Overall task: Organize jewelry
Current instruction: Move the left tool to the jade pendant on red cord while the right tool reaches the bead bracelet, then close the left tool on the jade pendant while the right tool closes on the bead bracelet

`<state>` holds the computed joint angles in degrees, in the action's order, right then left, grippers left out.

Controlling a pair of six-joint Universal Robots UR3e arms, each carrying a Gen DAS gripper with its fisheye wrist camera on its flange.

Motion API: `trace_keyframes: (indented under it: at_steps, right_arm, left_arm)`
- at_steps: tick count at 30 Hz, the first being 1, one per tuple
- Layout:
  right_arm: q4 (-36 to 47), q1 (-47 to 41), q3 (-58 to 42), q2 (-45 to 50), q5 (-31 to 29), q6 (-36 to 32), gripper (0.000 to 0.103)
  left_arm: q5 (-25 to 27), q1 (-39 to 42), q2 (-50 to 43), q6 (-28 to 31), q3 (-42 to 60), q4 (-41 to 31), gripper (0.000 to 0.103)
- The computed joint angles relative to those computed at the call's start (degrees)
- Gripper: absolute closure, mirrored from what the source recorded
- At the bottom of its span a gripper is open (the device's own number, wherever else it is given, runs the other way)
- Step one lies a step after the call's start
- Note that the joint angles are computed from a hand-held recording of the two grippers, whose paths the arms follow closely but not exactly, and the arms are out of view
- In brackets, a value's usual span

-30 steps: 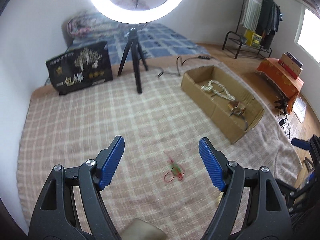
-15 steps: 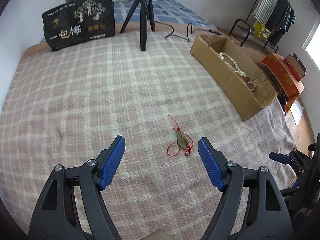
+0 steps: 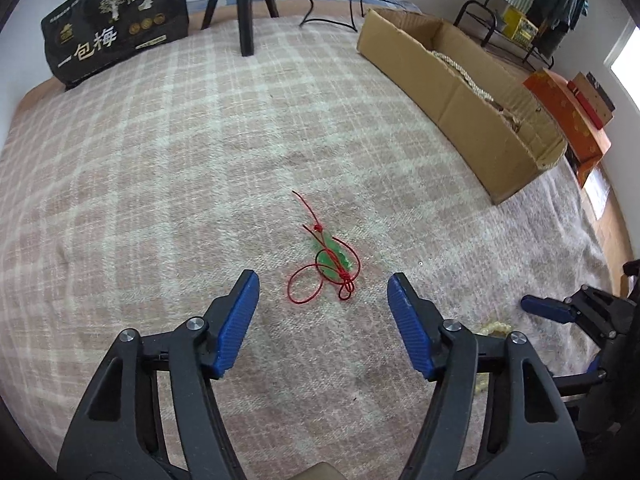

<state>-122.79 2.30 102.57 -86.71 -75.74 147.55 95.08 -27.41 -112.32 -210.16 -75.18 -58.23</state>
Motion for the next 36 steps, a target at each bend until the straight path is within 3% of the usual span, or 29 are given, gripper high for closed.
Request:
trace_keyframes:
  at_steps: [8,20,25,29,34,36]
  right_arm:
    - [-1.6,0.7,-0.9,1.9,-0.2,0.7,0.047]
    - [-2.1,0.2,-0.2,2.0,0.5,-0.4,0.048]
    - [-1.2,-0.2,-0.8,2.1,1.3,-0.7,0.066]
    - [-0.9,0.2,-0.9,1.8,0.9,-1.5,0.074]
    - [-0.6,1.6,-0.8,1.1,0.1,-2.9,0.094]
    - [0.4,1.0,-1.1,0.9,1.0,-2.8,0.095]
  left_arm:
    - [1.2,0.0,-4.0,-0.2,3.7,-1.5,0.044]
    - [4.5,-1.7,-7.6,1.3,6.7,-1.4,0.07]
    - [3.8,-1.2,-7.4,1.5,6.2,-0.7,0.084]
    - [3.5,-1.3,-6.5,1.2,4.9,0.1,0.087]
    - [2.8,-1.0,-5.3,0.8,3.5,1.0,0.087]
    - [2.8,-1.1,-4.7,0.6,2.9,1.0,0.087]
